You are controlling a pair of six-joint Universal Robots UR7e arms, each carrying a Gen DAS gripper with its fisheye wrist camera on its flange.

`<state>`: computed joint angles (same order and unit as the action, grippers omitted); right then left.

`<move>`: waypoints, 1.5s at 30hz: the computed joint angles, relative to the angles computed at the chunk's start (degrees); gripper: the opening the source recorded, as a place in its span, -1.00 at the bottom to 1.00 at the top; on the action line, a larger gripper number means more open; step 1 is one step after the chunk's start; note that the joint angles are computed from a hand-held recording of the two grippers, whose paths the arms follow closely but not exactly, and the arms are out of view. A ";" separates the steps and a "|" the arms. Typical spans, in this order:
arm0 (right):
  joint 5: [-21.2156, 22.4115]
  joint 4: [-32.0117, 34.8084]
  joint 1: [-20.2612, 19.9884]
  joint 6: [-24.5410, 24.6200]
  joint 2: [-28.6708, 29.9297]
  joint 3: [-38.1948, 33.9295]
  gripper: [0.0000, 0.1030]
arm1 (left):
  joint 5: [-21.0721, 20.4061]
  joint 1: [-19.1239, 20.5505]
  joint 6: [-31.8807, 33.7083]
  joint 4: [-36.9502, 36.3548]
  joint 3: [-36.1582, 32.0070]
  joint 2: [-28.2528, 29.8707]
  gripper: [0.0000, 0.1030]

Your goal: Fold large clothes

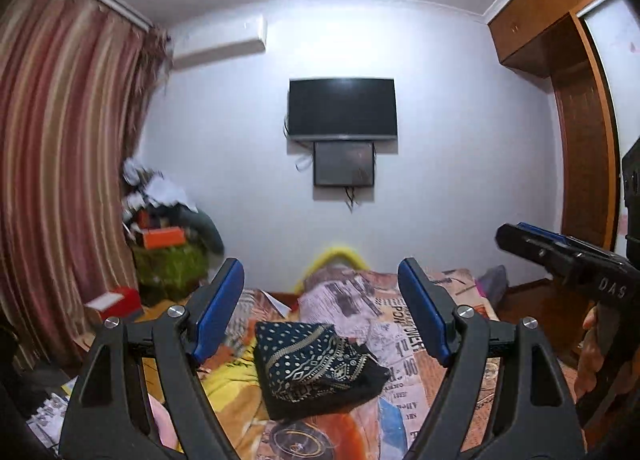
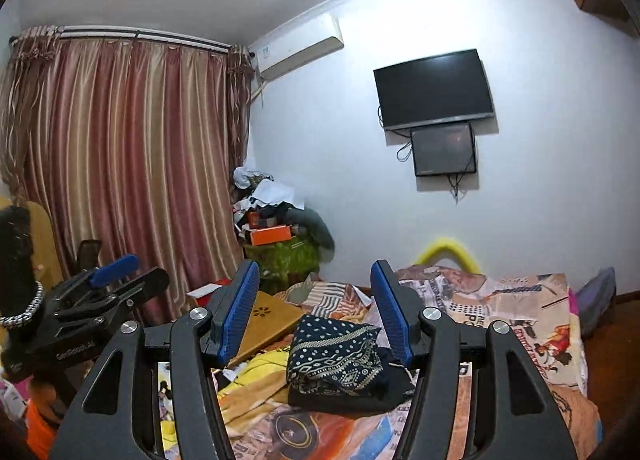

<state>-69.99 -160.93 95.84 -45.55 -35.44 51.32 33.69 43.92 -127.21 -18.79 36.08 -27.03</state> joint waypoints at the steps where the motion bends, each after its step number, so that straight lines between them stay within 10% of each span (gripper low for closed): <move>1: -0.44 -1.13 0.04 -0.17 -0.16 0.94 0.06 | -0.31 -0.31 2.45 -4.48 3.36 -1.01 0.59; 12: -5.82 -8.99 0.41 0.35 -0.72 4.20 0.96 | -4.35 -1.61 6.29 -19.69 13.37 -2.91 0.99; 45: -10.29 -8.28 0.17 0.20 -2.81 7.71 0.97 | -7.49 -0.17 -0.28 -11.52 8.64 -0.65 0.99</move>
